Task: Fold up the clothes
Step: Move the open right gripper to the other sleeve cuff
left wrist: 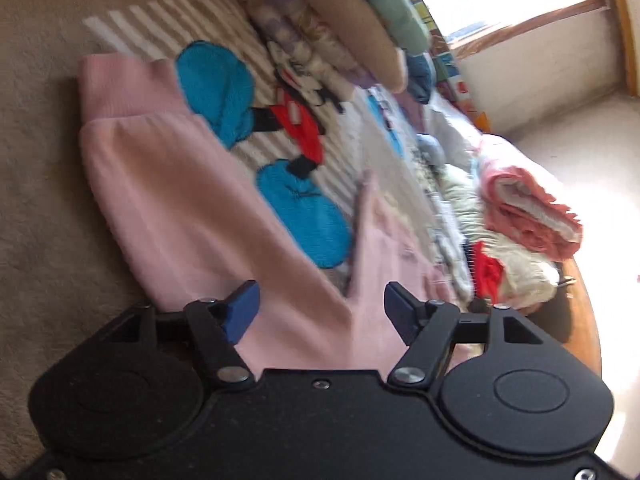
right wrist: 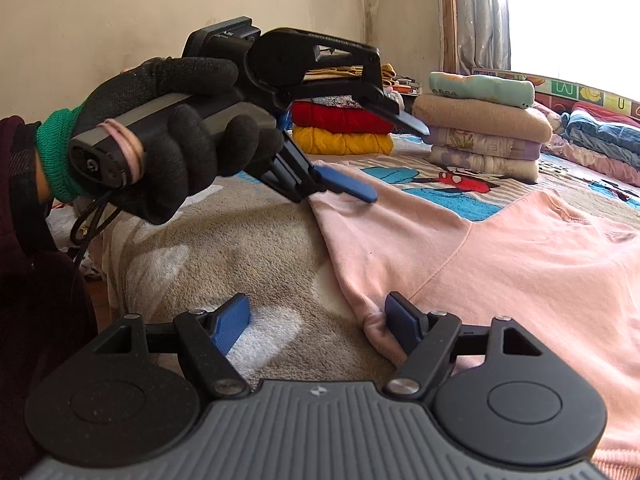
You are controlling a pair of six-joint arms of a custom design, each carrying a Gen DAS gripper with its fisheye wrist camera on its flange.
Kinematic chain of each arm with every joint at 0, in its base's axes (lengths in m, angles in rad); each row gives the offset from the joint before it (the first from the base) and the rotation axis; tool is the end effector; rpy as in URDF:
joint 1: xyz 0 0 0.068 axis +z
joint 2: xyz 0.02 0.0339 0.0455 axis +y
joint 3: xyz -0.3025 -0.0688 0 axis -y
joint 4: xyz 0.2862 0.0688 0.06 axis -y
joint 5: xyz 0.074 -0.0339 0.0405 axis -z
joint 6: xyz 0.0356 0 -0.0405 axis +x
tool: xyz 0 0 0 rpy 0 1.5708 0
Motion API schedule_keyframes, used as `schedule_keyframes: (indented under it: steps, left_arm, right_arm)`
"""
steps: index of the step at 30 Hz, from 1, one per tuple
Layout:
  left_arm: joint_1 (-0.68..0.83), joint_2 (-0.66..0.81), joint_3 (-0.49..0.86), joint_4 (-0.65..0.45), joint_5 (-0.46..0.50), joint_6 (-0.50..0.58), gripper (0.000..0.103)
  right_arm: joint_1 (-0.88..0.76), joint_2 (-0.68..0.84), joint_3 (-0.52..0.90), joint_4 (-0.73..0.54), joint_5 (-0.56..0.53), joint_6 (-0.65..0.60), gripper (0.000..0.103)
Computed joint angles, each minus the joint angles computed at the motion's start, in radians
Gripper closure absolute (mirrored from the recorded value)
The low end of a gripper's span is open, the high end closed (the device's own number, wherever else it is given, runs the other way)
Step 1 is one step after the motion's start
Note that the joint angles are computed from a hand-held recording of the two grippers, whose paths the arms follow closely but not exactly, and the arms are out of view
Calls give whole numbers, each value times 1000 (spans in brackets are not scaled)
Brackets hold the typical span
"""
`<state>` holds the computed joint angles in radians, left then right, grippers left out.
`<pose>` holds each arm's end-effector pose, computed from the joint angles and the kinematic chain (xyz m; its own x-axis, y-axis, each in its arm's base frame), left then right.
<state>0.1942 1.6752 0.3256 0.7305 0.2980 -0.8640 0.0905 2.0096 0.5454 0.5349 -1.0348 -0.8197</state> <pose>0.2579 0.0401 0.0856 -0.4079 -0.8211 -0.3993 -0.4004 0.5539 -0.7300 0.2898 0.0570 0.0353 -0.1363 -0.3872 -0.9119 -0.9644 0.2624 0.0327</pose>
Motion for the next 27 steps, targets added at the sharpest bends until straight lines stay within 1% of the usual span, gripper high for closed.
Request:
schedule_keyframes:
  steps: [1,2,3,5,6,8,9,10,12,14,17,18,20,21,22,23,24,25,26,27]
  left_arm:
    - [-10,-14,-15,10,-54,-21,55]
    - [-20,-39,-36,32,-89,-67,49]
    - [-42,-70,-57,55,-118,-95,34]
    - [-105,-118,-91,106,-159,-108,32]
    - [-143,-131,-104,129,-190,-119,32]
    - [-229,-120,-122,166,-266,-155,32]
    - [-259,-107,-126,183,-287,-168,32]
    - [-283,-96,-128,196,-304,-177,32]
    - [-322,-111,-118,174,-353,-180,32]
    - [-364,-132,-106,144,-415,-183,32]
    - [-453,-128,-91,148,-511,-198,32]
    - [-489,-122,-72,126,-544,-194,32]
    - [-569,-107,-1,41,-605,-152,32]
    - [-609,-95,41,-2,-636,-118,32]
    - [-644,-83,81,-45,-661,-85,32]
    - [-681,-67,126,-87,-683,-47,32]
    - [-723,-40,175,-124,-707,-5,32]
    - [-762,-10,219,-151,-728,33,32]
    - [-798,21,266,-180,-746,72,32]
    - [-831,52,315,-211,-762,111,32]
  right_arm:
    - [2,-2,1,-4,2,0,27]
    - [3,-4,3,-8,5,1,27]
    - [6,-8,-1,-2,11,2,27]
    - [13,-18,-16,18,30,-4,27]
    - [16,-29,-18,8,39,-7,27]
    - [11,-87,-22,-89,58,-57,25]
    - [8,-115,-23,-138,69,-82,25]
    - [-28,-139,-26,-211,45,-152,25]
    - [-108,-179,-21,-389,-2,-322,25]
    - [-221,-171,39,-632,-41,-494,25]
    - [-400,-90,184,-955,-97,-620,26]
    - [-445,-67,228,-1006,-128,-592,26]
    - [-522,-26,314,-1074,-186,-493,26]
    - [-561,-11,352,-1052,-240,-369,26]
    - [-592,-5,369,-971,-291,-203,26]
    - [-621,-1,374,-854,-333,-18,26]
    - [-647,11,374,-698,-356,180,26]
    - [-671,27,363,-484,-370,424,26]
    - [-688,55,381,-368,-363,576,26]
    - [-705,95,420,-317,-348,680,26]
